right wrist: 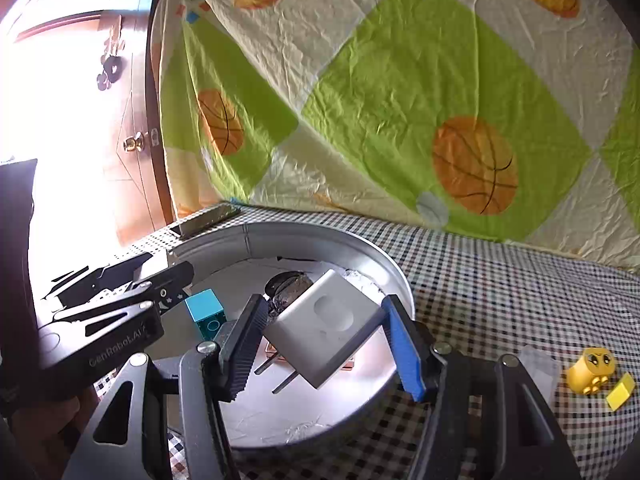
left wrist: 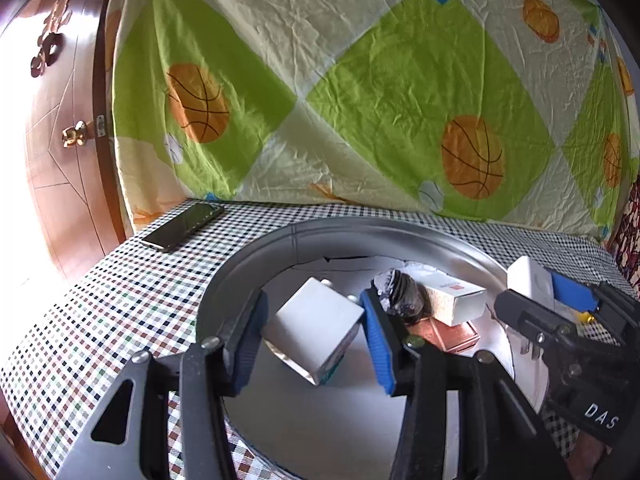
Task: Organize rigid objects
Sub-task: 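Lower the lego brick into the tin with the left tool while the right tool releases the plug, then grasp the brown wooden bar with the right tool while the left tool moves toward the clear plastic box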
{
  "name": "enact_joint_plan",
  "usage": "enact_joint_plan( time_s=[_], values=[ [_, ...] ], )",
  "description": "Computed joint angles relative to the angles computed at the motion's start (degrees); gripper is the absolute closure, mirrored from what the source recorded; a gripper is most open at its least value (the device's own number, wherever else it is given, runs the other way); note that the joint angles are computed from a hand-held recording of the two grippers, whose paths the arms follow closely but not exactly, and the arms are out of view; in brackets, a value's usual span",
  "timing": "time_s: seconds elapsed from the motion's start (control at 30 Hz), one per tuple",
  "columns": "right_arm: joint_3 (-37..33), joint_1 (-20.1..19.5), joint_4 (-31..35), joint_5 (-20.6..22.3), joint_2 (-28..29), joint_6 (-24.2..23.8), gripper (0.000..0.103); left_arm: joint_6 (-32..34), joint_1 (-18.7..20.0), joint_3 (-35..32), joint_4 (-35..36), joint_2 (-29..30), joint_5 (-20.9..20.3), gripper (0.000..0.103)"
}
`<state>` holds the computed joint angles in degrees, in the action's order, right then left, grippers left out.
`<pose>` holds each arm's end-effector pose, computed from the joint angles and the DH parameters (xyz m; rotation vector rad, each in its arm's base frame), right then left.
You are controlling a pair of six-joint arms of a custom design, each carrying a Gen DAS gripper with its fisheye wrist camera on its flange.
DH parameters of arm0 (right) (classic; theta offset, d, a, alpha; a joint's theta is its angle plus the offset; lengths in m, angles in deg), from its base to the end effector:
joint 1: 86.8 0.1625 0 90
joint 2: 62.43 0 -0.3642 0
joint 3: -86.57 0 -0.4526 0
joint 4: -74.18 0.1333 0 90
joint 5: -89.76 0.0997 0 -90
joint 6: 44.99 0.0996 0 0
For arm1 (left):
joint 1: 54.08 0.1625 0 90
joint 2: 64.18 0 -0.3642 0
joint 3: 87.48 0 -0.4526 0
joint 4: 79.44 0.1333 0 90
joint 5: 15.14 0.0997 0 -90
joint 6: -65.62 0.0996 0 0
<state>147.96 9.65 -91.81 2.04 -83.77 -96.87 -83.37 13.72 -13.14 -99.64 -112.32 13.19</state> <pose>0.2291 -0.8042 -0.0183 1.3845 -2.4437 0.8619 -0.0545 -0.7184 0.1298 -0.0523 1.8118 -1.3601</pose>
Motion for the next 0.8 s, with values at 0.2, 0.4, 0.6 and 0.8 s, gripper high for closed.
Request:
enact_joint_plan(
  time_s=[0.2, 0.4, 0.6, 0.8],
  values=[
    [-8.3, 1.0, 7.5, -3.7, 4.9, 1.5, 0.041, -0.3, 0.5, -5.9, 6.1, 3.2, -1.8, 0.055],
    [-8.3, 0.7, 10.1, -1.2, 4.8, 1.8, 0.026, 2.7, 0.5, -5.2, 3.2, 2.9, -3.7, 0.043],
    [-2.4, 0.1, 6.3, 0.9, 0.6, 1.5, 0.023, 7.0, -0.9, 1.1, -6.0, -0.4, -4.3, 0.021],
    [4.0, -2.4, 3.3, 1.8, -5.3, -1.1, 0.023, 7.1, -2.7, 4.0, -9.6, -0.9, -2.8, 0.005]
  ],
)
